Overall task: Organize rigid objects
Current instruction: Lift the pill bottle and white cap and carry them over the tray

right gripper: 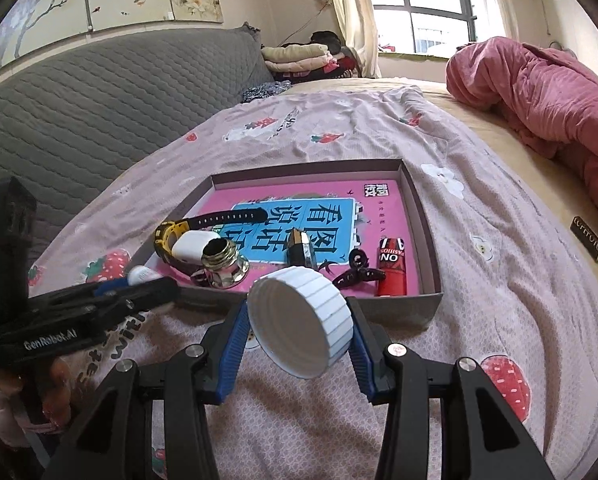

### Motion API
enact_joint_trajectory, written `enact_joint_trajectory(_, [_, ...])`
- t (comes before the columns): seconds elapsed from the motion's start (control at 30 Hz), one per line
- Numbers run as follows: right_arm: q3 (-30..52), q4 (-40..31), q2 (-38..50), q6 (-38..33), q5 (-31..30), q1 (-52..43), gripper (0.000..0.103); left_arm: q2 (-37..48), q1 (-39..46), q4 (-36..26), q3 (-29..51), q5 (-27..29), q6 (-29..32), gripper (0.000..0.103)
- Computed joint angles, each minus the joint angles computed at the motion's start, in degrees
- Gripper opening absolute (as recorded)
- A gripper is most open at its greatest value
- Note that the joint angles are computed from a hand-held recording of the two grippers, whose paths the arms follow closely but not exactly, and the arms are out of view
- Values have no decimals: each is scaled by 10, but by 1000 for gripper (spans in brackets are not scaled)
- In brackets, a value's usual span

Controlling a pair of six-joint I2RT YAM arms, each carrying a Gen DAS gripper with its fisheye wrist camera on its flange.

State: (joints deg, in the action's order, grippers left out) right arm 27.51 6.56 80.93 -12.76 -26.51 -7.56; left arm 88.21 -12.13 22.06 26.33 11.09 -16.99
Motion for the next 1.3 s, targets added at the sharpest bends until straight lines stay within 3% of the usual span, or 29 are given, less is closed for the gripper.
enact_joint_trajectory(0.4, [14, 38, 10, 24, 36, 0, 47, 14, 59, 9, 9, -22, 13, 50])
enact_joint_trajectory(0.93, [65, 83, 101, 54, 90, 28, 47, 84, 54, 18, 40, -41, 21, 50])
enact_joint_trajectory(1.3, [64, 120, 140, 29, 139, 62, 47, 107, 53, 20, 58, -47, 29, 50])
